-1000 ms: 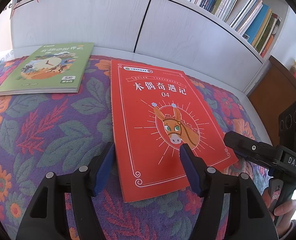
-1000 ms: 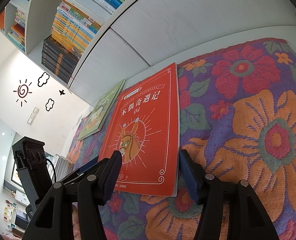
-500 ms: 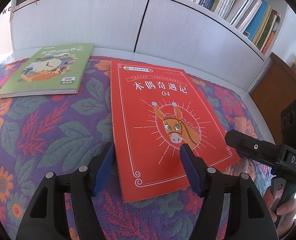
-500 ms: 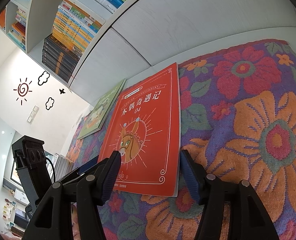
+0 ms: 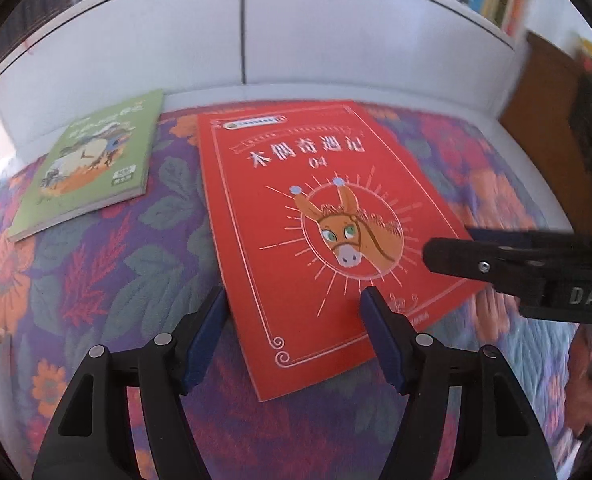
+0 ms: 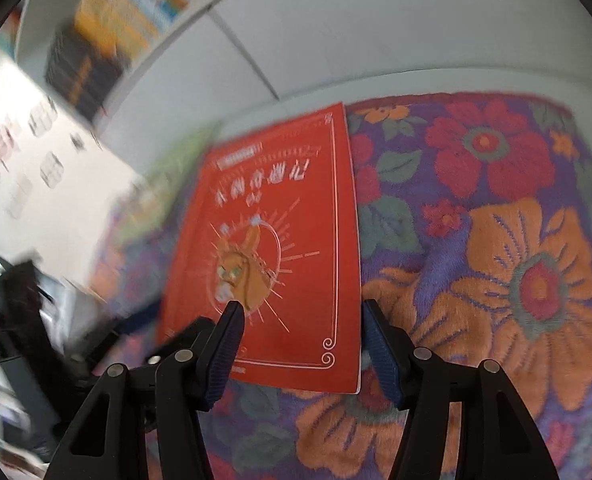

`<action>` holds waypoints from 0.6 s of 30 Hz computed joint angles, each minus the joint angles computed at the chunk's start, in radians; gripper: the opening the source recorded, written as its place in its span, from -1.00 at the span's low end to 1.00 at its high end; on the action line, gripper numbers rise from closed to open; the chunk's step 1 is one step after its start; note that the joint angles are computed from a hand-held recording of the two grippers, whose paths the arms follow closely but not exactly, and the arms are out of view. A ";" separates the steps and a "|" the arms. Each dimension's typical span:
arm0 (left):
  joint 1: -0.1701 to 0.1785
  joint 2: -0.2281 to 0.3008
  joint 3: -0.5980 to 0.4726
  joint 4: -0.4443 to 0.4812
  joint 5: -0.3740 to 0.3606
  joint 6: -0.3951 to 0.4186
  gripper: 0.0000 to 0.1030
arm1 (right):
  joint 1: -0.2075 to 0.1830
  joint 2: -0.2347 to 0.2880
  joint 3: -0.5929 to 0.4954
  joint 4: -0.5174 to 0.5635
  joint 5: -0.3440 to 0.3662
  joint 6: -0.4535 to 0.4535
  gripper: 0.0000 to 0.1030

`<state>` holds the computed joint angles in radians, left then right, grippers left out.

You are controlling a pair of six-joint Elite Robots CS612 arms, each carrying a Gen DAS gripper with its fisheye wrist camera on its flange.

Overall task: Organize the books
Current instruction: 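Grasp the red-orange book edge with both grippers and lift it upright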

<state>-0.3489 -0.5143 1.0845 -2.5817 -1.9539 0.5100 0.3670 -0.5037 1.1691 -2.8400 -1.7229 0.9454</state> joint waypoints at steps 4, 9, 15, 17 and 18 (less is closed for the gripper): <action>0.022 -0.020 0.018 0.081 -0.026 0.061 0.27 | 0.005 -0.012 0.016 0.004 0.040 0.024 0.17; 0.054 -0.075 0.110 0.112 -0.047 0.149 0.27 | 0.025 -0.031 0.076 -0.082 0.139 0.041 0.17; 0.120 -0.109 0.136 0.312 -0.153 0.317 0.27 | 0.059 -0.055 0.162 -0.184 0.332 0.000 0.20; 0.127 -0.076 0.055 0.432 -0.187 0.291 0.23 | 0.054 -0.054 0.184 -0.234 0.345 0.017 0.14; 0.129 -0.051 0.001 0.495 -0.205 0.267 0.16 | 0.044 -0.044 0.196 -0.305 0.366 0.060 0.14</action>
<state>-0.2198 -0.5651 1.0852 -2.0865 -2.1589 0.7773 0.4107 -0.5473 1.3654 -3.1451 -1.3568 1.0053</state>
